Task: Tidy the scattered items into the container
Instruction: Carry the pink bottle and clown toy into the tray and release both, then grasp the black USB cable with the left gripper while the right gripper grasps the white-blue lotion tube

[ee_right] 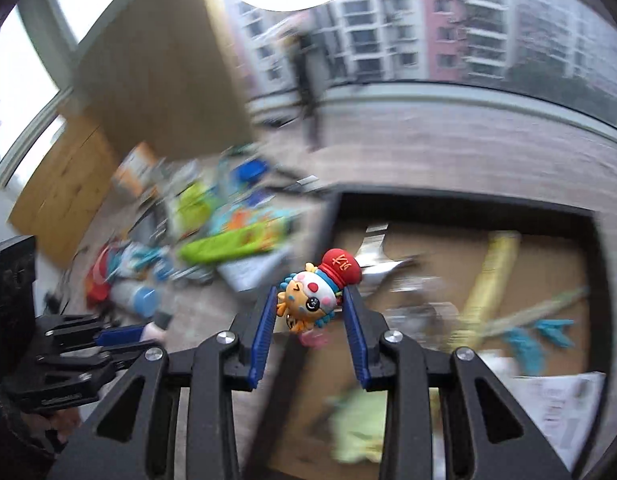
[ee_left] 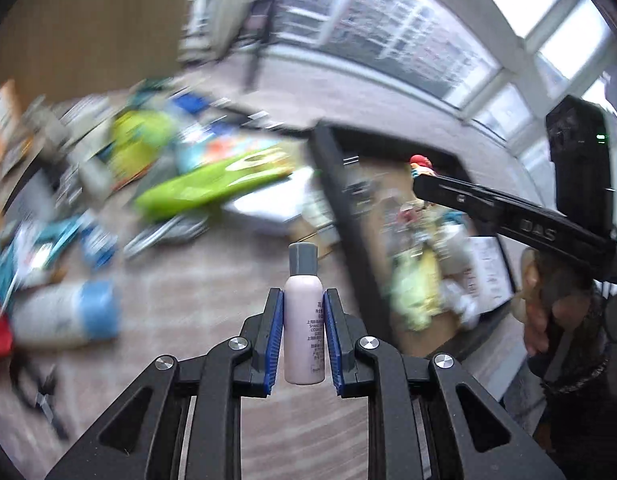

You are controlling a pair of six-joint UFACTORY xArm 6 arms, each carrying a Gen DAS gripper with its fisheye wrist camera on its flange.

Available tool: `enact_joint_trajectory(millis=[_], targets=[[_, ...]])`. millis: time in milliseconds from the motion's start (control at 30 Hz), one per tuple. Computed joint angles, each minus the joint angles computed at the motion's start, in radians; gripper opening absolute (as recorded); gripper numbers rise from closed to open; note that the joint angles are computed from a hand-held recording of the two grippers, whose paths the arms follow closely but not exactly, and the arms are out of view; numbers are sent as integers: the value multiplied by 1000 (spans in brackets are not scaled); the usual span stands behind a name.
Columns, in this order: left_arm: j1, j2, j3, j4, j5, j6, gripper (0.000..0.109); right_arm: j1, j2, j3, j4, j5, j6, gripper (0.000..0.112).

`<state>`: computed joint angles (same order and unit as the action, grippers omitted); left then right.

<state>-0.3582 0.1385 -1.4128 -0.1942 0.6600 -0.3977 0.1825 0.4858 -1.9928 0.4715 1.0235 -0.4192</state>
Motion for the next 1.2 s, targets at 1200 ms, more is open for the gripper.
enact_joint_trajectory(millis=[1200], targets=[[112,-388,460,254,102,-300,48,195,105,-212,-41,252,-433,58]])
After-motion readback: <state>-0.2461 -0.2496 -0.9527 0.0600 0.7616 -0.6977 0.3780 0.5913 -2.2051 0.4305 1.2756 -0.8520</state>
